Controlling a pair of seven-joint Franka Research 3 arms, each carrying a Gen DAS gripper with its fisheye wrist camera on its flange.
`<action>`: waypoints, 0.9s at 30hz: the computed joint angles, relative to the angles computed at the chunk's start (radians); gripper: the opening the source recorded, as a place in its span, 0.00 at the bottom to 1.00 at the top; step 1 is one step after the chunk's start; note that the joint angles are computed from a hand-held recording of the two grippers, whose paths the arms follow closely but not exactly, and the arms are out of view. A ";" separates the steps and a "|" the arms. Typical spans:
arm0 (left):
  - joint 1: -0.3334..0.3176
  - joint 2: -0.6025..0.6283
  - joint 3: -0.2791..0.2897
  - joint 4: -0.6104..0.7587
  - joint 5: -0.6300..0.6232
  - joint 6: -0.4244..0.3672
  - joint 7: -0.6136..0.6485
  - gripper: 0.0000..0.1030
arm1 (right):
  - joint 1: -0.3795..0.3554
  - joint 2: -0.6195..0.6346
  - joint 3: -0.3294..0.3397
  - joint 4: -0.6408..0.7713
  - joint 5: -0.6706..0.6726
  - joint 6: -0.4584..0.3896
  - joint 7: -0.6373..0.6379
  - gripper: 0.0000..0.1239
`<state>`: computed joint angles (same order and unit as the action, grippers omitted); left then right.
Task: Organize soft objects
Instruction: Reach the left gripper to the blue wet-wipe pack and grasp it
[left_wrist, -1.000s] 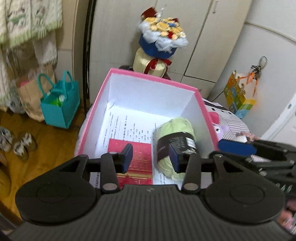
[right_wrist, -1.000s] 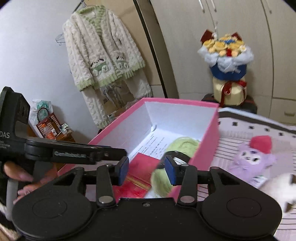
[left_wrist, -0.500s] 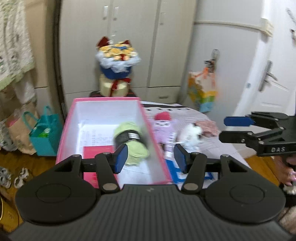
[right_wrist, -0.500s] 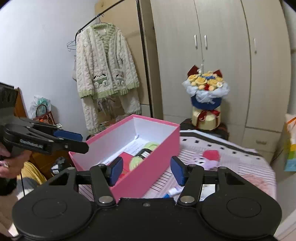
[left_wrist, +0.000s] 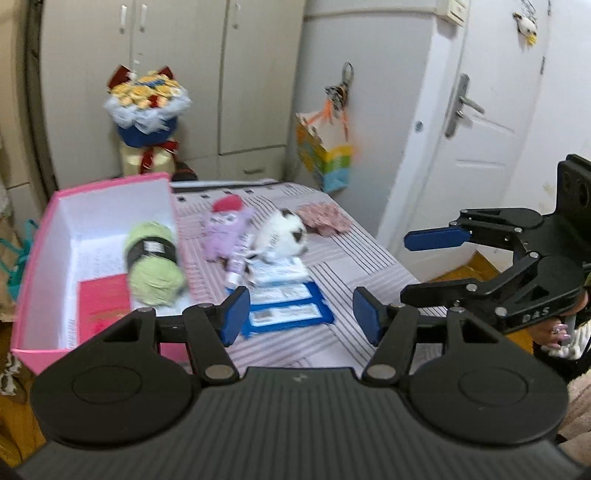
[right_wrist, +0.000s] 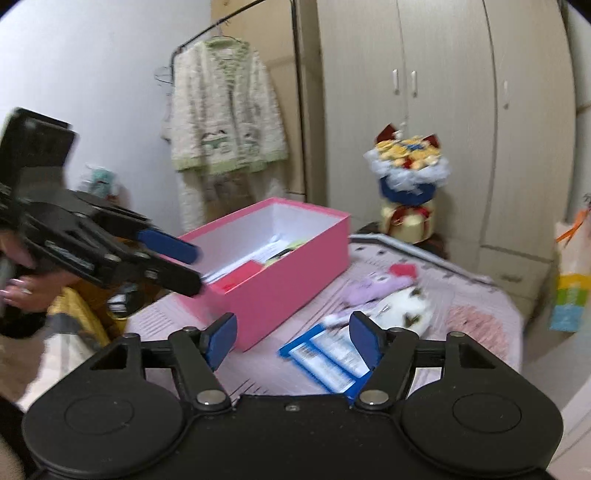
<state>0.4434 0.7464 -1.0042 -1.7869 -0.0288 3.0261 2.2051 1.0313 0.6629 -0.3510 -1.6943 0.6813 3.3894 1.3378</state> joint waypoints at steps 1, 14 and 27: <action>-0.018 0.003 0.013 0.002 0.002 -0.001 -0.006 0.57 | -0.001 -0.005 0.005 -0.016 -0.002 0.011 -0.004 0.58; -0.344 0.067 0.297 0.176 0.020 -0.002 -0.113 0.56 | 0.067 0.126 -0.102 -0.010 0.046 0.008 0.011 0.59; -0.812 0.207 0.867 0.480 0.157 0.079 -0.564 0.53 | 0.117 0.477 -0.354 0.306 0.004 -0.241 0.304 0.59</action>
<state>-0.3683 0.9535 -0.1373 -1.3064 0.1278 3.1047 1.6411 1.1481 1.1403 -0.7054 -1.3888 0.6857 3.1481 1.6413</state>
